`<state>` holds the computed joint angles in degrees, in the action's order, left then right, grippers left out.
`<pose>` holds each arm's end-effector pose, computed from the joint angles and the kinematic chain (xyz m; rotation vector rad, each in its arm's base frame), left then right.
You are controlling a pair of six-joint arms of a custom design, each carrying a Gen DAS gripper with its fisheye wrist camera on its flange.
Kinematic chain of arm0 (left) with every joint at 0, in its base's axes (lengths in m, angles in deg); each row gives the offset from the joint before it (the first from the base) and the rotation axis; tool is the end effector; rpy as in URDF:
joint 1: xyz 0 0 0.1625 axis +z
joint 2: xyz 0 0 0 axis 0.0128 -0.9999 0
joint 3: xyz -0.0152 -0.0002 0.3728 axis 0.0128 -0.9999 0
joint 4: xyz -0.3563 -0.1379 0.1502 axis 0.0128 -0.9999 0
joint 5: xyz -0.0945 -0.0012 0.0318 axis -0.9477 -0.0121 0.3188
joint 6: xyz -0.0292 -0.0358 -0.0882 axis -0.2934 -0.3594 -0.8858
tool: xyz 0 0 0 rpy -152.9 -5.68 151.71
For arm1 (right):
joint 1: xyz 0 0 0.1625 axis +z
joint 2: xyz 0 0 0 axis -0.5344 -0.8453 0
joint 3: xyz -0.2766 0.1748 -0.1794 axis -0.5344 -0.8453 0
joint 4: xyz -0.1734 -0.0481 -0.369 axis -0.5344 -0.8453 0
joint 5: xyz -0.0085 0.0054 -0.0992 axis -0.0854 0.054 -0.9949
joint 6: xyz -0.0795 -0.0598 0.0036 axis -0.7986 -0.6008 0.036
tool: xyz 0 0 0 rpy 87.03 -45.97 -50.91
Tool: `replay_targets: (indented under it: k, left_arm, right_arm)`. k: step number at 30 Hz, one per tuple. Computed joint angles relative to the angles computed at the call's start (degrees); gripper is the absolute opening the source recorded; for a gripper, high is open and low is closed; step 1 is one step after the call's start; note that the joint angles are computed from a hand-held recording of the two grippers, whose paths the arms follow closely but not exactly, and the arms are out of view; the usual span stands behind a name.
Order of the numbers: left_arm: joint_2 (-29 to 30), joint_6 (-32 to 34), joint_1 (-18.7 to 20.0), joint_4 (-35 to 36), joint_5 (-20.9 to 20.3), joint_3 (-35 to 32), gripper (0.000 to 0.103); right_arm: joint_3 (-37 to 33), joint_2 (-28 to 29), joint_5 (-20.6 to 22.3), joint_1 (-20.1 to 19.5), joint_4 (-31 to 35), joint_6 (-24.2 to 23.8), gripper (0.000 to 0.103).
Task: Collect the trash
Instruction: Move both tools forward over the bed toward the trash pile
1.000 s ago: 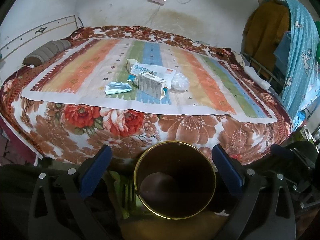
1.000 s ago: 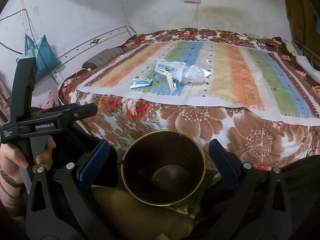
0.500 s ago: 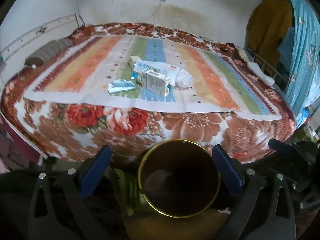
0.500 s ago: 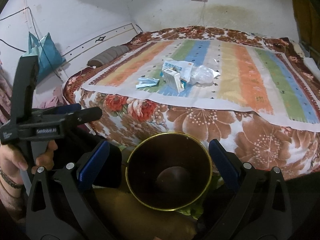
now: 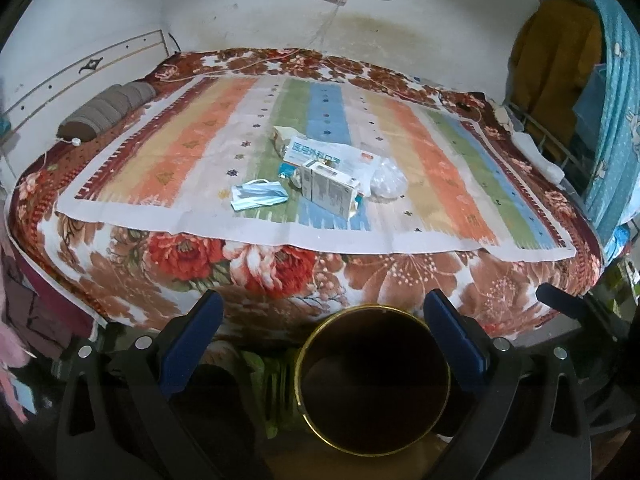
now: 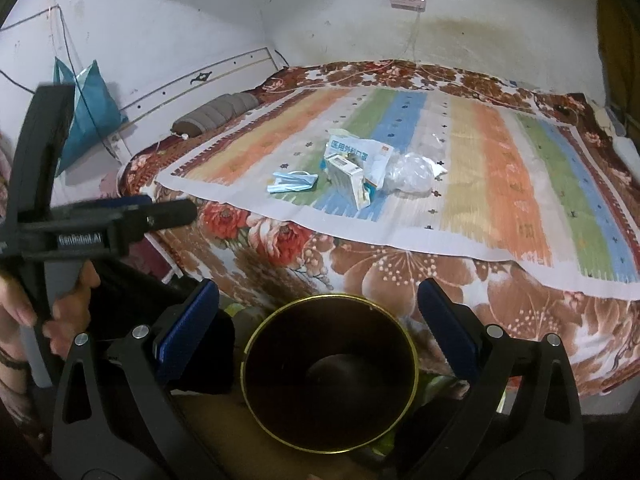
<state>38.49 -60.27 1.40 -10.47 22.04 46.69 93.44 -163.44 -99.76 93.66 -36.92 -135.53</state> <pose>-0.4109 -0.2165 -0.0228 -0.1452 2.1687 -1.0772 0.0115 -0.2971 0.3635 1.3833 -2.5115 0.5504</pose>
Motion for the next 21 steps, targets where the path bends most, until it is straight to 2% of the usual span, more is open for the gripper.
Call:
replay_targets:
  k: [8, 13, 15, 19, 21]
  left_arm:
    - [-2.43, 2.07, 2.97, 6.36, 2.46, -2.04, 0.098]
    - [-4.47, 3.22, 5.24, 5.7, 2.43, -1.31, 0.098]
    - [-5.24, 5.9, 6.0, 4.38, 3.09, -1.14, 0.098]
    - [-5.61, 6.81, 7.81, 7.1, 3.66, -2.36, 0.098]
    - [-6.63, 7.69, 8.73, 5.99, 3.77, -1.7, 0.098]
  right_arm:
    - [-0.3, 4.27, -1.84, 5.28, -5.45, 4.09, 0.095]
    - [-0.69, 7.43, -4.08, 8.91, -8.88, 6.05, 0.094]
    - [-1.17, 8.5, -4.27, 10.28, -10.23, 6.68, 0.094]
    - [-2.41, 11.99, -6.02, 13.13, -13.11, 8.95, 0.094]
    - [-3.34, 14.45, -7.54, 14.76, -13.8, 10.34, 0.094]
